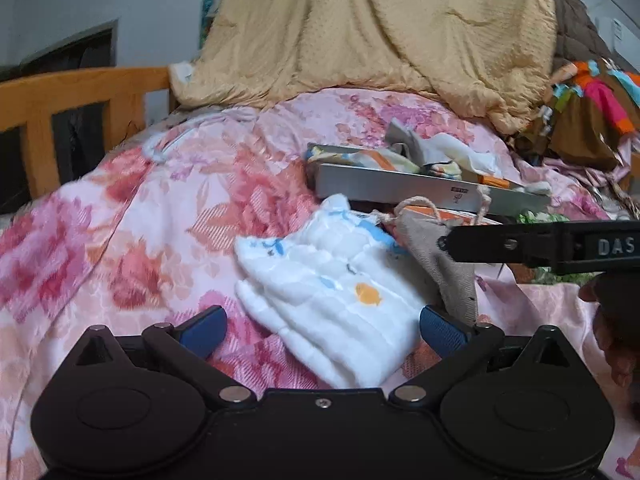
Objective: Organize soft objects
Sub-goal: 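Grasp the white muslin cloth with the left gripper while the right gripper grasps the beige burlap pouch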
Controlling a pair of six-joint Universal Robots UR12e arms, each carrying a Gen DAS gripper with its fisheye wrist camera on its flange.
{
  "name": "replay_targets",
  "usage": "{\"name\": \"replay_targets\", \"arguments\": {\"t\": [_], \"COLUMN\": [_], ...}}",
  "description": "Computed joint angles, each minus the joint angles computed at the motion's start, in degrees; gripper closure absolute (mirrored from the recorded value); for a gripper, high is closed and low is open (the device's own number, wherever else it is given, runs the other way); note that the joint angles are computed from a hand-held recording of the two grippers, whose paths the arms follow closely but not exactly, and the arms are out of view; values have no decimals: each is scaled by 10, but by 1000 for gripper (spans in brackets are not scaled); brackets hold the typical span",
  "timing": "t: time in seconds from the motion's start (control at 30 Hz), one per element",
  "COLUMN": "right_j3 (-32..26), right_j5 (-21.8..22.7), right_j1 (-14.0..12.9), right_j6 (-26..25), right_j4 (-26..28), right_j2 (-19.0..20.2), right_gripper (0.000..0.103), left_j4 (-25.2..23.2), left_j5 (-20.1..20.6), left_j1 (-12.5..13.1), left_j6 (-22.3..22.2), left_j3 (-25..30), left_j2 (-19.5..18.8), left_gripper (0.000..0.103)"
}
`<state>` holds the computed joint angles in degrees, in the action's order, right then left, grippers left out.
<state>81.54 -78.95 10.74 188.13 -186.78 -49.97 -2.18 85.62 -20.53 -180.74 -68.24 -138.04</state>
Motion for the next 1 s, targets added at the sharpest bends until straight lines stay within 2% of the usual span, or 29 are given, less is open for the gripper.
{"name": "replay_targets", "arguments": {"t": [0.1,0.2,0.37,0.6,0.87,1.0], "right_j3": [-10,-16,-19,-22,-26,-25], "right_j5": [0,-6,-6,-15,-19,-17], "right_j1": [1,4,4,3,-1,-1], "right_j6": [2,-1,3,29,78,79], "right_j4": [13,25,32,63,99,98], "right_j2": [6,10,11,10,10,10], "right_gripper": [0,0,0,0,4,9], "left_j4": [-40,-60,-48,-29,-28,-33], "left_j5": [-19,-11,4,7,-10,-21], "left_j1": [0,-3,-7,-11,-11,-9], "left_j6": [51,78,96,153,170,164], "left_j3": [17,32,40,52,66,66], "left_j2": [-3,-10,-16,-26,-37,-38], "left_gripper": [1,1,1,1,4,8]}}
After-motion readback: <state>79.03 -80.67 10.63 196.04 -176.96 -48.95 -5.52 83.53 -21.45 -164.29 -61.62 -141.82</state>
